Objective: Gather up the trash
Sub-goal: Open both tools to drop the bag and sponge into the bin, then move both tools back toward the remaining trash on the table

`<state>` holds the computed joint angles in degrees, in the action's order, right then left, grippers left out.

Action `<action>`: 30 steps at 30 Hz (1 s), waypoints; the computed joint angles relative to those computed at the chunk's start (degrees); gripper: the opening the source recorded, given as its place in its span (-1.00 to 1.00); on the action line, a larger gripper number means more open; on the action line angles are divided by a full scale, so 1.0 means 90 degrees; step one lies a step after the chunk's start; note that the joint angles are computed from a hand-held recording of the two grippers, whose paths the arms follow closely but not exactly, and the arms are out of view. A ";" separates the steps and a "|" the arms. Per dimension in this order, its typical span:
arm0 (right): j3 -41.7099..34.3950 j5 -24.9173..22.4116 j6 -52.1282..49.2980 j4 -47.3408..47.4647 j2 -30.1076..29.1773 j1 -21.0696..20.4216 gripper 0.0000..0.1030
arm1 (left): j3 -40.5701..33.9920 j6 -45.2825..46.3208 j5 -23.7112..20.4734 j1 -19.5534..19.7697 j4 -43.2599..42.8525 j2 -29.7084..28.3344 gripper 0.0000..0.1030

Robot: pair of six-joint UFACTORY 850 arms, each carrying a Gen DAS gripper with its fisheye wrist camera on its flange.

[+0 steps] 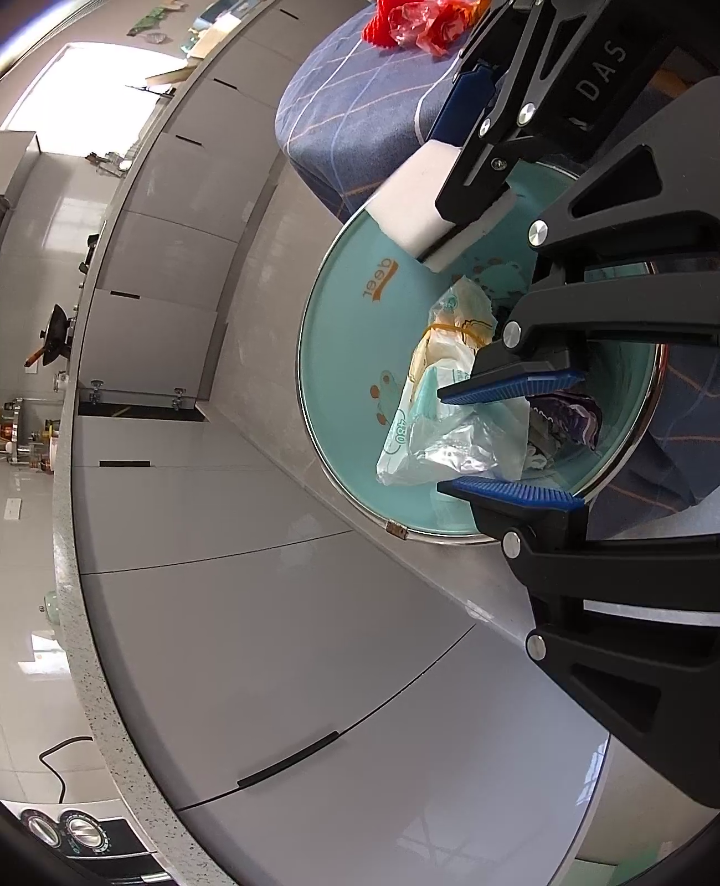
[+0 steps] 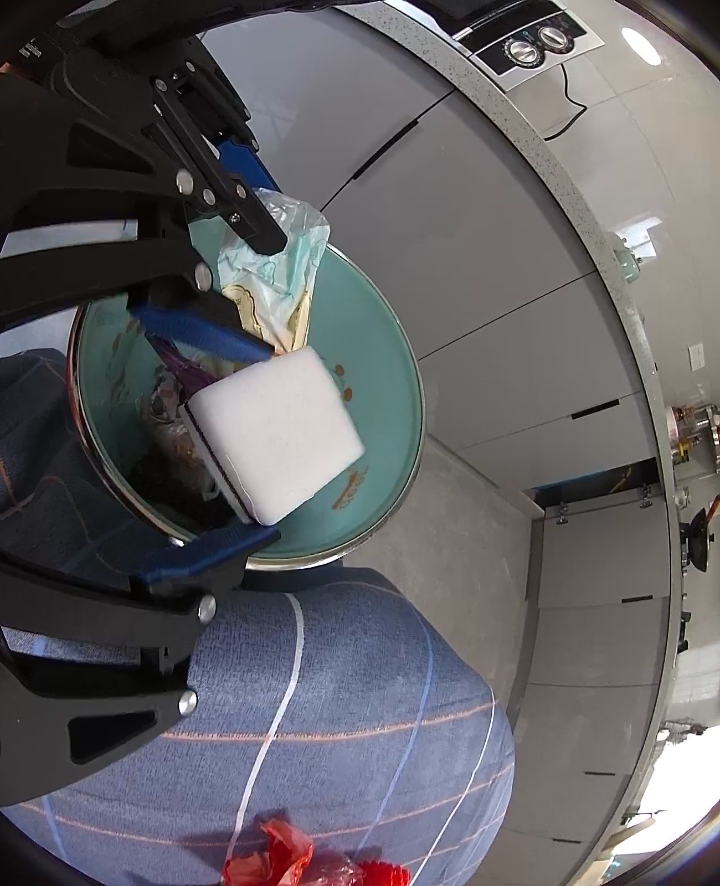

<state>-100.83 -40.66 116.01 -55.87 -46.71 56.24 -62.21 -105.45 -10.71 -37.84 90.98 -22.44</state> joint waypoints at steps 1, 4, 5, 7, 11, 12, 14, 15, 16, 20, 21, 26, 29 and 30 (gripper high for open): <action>0.0044 -0.0010 0.0140 -0.0104 0.0027 0.0005 0.37 | -0.0026 0.0077 -0.0032 -0.0017 -0.0080 -0.0011 -0.43; 0.0122 -0.0112 0.0312 -0.0250 0.0110 0.0033 0.37 | -0.0031 0.0103 -0.0251 -0.0071 -0.0081 -0.0008 -0.43; 0.0181 -0.0153 0.0408 -0.0326 0.0161 0.0049 0.37 | -0.0020 0.0079 -0.0289 -0.0076 -0.0065 0.0002 -0.33; 0.0348 -0.0280 0.0707 -0.0547 0.0291 0.0102 0.37 | 0.0001 -0.0058 -0.0461 -0.0105 0.0014 0.0028 0.05; 0.0599 -0.0802 0.1099 -0.0859 0.0498 0.0283 0.46 | 0.0134 -0.0810 -0.1043 -0.0257 0.0751 0.0149 0.47; 0.0659 -0.0939 0.1161 -0.0909 0.0548 0.0329 0.46 | 0.0177 -0.1025 -0.1096 -0.0282 0.0948 0.0200 0.55; 0.0797 -0.1231 0.1201 -0.0965 0.0670 0.0421 0.46 | 0.0242 -0.1412 -0.1015 -0.0294 0.1245 0.0286 0.59; 0.0826 -0.1310 0.1142 -0.0928 0.0700 0.0435 0.46 | 0.0279 -0.1703 -0.0867 -0.0287 0.1466 0.0335 0.63; 0.0881 -0.1438 0.1081 -0.0870 0.0752 0.0467 0.46 | 0.0285 -0.1791 -0.0741 -0.0291 0.1512 0.0365 0.67; 0.1195 -0.1653 0.1214 -0.0840 0.0987 0.0542 0.46 | 0.0362 -0.2224 -0.0523 -0.0361 0.1872 0.0465 0.77; 0.1262 -0.1684 0.1256 -0.0805 0.1029 0.0559 0.46 | 0.0399 -0.2258 -0.0564 -0.0416 0.1935 0.0507 0.77; 0.1702 -0.1799 0.1594 -0.0746 0.1304 0.0667 0.45 | 0.0504 -0.2148 -0.0767 -0.0678 0.1955 0.0623 0.77; 0.1898 -0.1814 0.1736 -0.0730 0.1438 0.0711 0.45 | 0.0546 -0.2225 -0.0637 -0.0737 0.2063 0.0695 0.77; 0.1957 -0.1833 0.1778 -0.0731 0.1483 0.0728 0.45 | 0.0555 -0.2234 -0.0603 -0.0766 0.2082 0.0724 0.77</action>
<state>-83.21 -57.16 132.02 -62.45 -33.36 62.79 -57.22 -125.55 -16.14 -44.73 109.72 -15.92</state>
